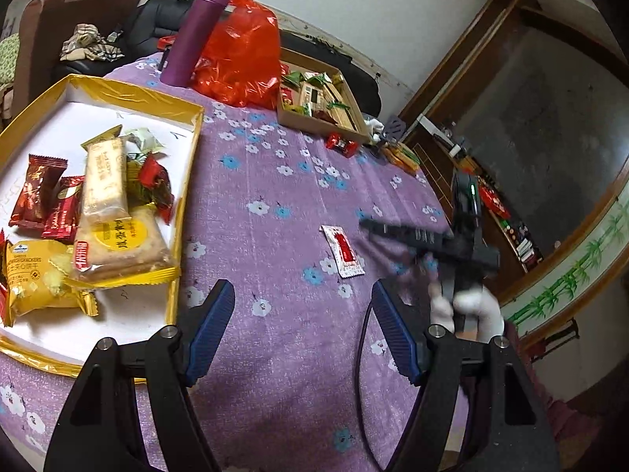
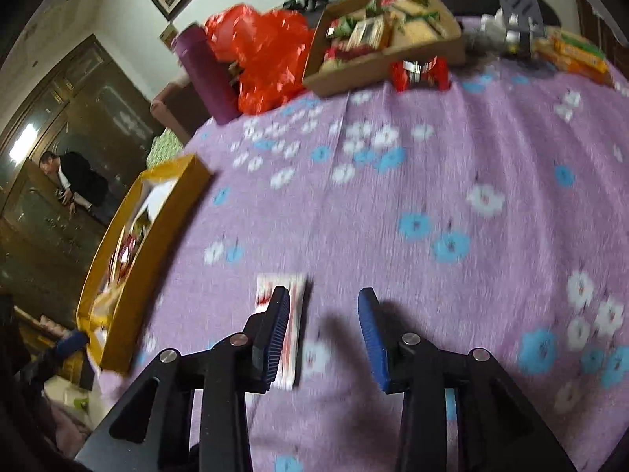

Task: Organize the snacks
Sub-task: 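Grasp the red-wrapped candy on the cloth with the right gripper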

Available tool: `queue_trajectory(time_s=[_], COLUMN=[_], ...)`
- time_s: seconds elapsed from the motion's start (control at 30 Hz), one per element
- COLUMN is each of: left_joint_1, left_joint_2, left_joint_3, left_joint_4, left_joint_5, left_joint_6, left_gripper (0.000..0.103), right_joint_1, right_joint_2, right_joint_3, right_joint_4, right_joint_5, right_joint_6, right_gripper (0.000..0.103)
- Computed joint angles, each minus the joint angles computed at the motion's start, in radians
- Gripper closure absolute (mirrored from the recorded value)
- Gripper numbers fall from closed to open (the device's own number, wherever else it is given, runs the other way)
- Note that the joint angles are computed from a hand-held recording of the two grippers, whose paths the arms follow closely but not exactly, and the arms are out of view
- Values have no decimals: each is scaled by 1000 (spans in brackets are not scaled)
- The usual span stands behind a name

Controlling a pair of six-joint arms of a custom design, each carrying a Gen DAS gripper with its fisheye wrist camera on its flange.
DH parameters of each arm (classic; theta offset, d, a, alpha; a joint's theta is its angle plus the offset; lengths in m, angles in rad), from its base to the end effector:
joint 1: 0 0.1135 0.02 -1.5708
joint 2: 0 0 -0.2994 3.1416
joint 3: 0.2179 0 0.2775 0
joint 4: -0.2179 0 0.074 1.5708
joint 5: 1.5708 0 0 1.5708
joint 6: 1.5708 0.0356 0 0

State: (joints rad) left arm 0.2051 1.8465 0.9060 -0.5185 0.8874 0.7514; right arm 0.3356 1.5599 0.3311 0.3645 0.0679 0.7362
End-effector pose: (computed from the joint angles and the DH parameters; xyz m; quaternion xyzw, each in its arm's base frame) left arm 0.3193 0.0382 0.1222 0.2664 0.8619 -0.3573 0.2421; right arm 0.2229 0.0752 0.0944 0.1981 0.9166 0.1492 0.3135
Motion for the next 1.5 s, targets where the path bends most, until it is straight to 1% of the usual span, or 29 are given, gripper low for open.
queue_trajectory(time_s=[0.07, 0.13, 0.17, 0.2, 0.27, 0.37, 0.43, 0.53, 0.7, 0.73, 0.77, 0.8, 0.83, 0.87, 0.9, 0.93, 0.97, 1.07, 1.1, 1.17, 1.23, 1.27, 1.3, 1.33, 1.37, 1.4, 1.43, 1.47, 1.5], left_joint_1=[-13, -29, -43, -49, -68, -93, -106, -127, -149, -151, -153, -153, -153, -150, -145, -141, -135, -122, -117, -104, -89, -89, -91, -95, -103, -110, -117, -123, -128], left_joint_2=[2, 5, 6, 8, 17, 44, 68, 108, 172, 181, 189, 195, 198, 196, 195, 195, 190, 168, 160, 142, 119, 112, 105, 103, 100, 97, 90, 82, 76], left_joint_3=[-7, -11, -16, -17, -16, 7, 31, 65, 120, 127, 134, 137, 140, 138, 136, 137, 131, 113, 108, 96, 76, 67, 55, 49, 40, 35, 26, 17, 11], left_joint_4=[-9, -16, -18, -25, -38, -68, -93, -115, -132, -129, -124, -117, -111, -105, -103, -102, -98, -79, -82, -93, -99, -95, -92, -92, -94, -97, -96, -93, -91], left_joint_5=[-2, -1, -4, -6, -9, -18, -21, -34, -45, -47, -53, -58, -62, -62, -60, -56, -52, -56, -53, -45, -31, -30, -28, -28, -30, -32, -32, -31, -31], left_joint_6=[23, 40, 52, 63, 85, 108, 115, 118, 111, 104, 93, 83, 75, 69, 66, 63, 57, 39, 40, 48, 62, 60, 60, 60, 60, 61, 63, 68, 72], left_gripper=[31, 31, 31, 31, 31, 31, 31, 31, 31, 31, 31, 31, 31, 31, 31, 31, 31, 31, 31, 31, 31, 31, 31, 31, 31, 31, 31, 31, 31], right_joint_1=[-50, -118, -149, -181, -246, -328, -358, -381, -409, -410, -409, -397, -377, -366, -364, -372, -377, -347, -341, -338, -345, -342, -335, -325, -319, -310, -306, -306, -316], right_joint_2=[-26, -36, -30, -14, 39, 154, 245, 358, 485, 497, 507, 513, 516, 519, 506, 488, 470, 409, 379, 302, 203, 150, 91, 22, -29, -79, -101, -104, -97], right_joint_3=[22, 62, 86, 118, 197, 316, 392, 487, 615, 627, 636, 640, 652, 662, 646, 625, 605, 531, 494, 407, 297, 249, 203, 162, 136, 116, 109, 112, 116], right_joint_4=[-39, -71, -84, -96, -123, -155, -168, -188, -200, -197, -196, -198, -228, -238, -228, -226, -226, -229, -222, -203, -164, -149, -138, -142, -154, -169, -176, -176, -161], right_joint_5=[30, 79, 98, 115, 122, 103, 124, 159, 159, 150, 135, 154, 209, 230, 226, 184, 146, 146, 111, -4, -166, -193, -190, -154, -110, -40, 4, 35, 62], right_joint_6=[-23, -67, -94, -126, -196, -271, -294, -319, -312, -312, -311, -312, -320, -325, -325, -314, -301, -307, -306, -295, -292, -288, -282, -270, -261, -260, -263, -262, -262], right_gripper=[62, 51, 42, 35, 30, 29, 29, 29, 29, 31, 39, 53, 64, 78, 96, 103, 103, 103, 102, 102, 102, 100, 97, 95, 87, 70, 60, 47, 44])
